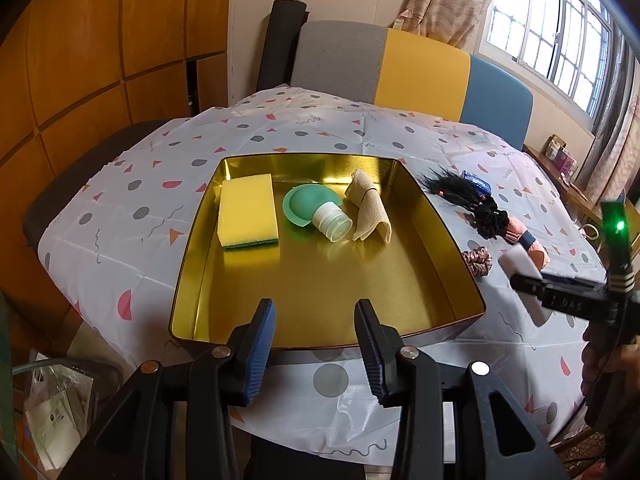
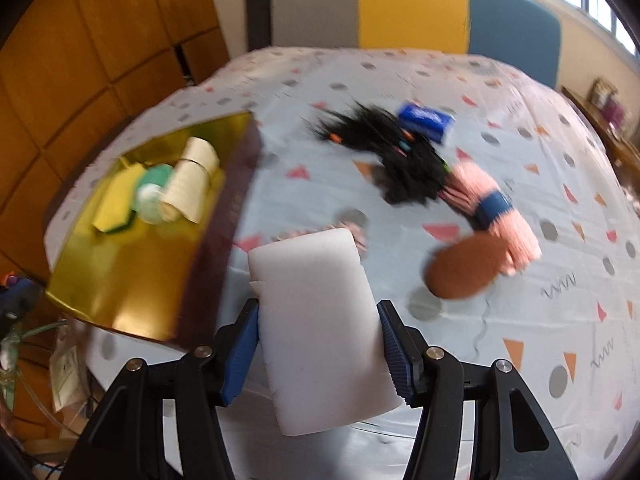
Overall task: Organize soft objects
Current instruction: 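Carry the white foam block into the gold tray and open the right gripper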
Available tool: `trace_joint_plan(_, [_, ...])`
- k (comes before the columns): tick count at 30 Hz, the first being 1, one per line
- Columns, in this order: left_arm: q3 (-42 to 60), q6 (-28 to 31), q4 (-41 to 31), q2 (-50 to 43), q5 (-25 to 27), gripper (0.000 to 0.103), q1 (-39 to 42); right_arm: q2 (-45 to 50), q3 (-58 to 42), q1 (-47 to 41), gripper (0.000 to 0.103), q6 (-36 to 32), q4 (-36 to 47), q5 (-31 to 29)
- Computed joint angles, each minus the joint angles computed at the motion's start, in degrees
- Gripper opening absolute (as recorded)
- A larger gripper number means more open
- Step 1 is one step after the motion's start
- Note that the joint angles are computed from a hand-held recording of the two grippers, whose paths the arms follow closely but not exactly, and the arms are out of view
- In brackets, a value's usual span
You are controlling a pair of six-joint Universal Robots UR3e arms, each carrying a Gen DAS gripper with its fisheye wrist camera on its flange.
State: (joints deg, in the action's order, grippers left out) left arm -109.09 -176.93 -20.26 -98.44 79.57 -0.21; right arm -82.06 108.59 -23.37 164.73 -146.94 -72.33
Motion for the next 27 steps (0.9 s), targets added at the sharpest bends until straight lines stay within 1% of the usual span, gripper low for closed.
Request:
trace_joint_plan(6, [-0.5, -0.1, 0.0, 0.4, -0.2, 0.041, 0.6, 0.7, -5.3, 5.6, 0.058, 1.9, 2.2, 2.6])
trace_joint_plan(11, [-1.1, -0.7, 0.5, 0.7, -0.4, 0.041, 1.9, 2.7, -9.4, 10.3, 0.058, 3.0, 3.2, 2.6])
trace_joint_plan(15, [-1.5, -0.8, 0.4, 1.1, -0.8, 0.041, 3.2, 7.0, -15.7, 14.0, 0.059, 3.0, 7.8, 2.8])
trace_joint_plan(21, [-2.4, -1.1, 0.6, 1.8, -1.0, 0.041, 5.0, 19.5, -32.1, 21.4, 0.059, 2.7, 16.1, -3.2])
trace_joint_plan(24, [-2.5, -1.1, 0.3, 1.6, -1.1, 0.041, 5.7, 27.6, -42.5, 24.1, 0.059, 3.5, 20.1, -9.1])
trace_joint_plan(27, [-2.3, -1.1, 0.0, 1.3, -1.1, 0.041, 6.1, 34.0, -51.3, 24.7, 0.062, 4.0, 23.3, -12.5])
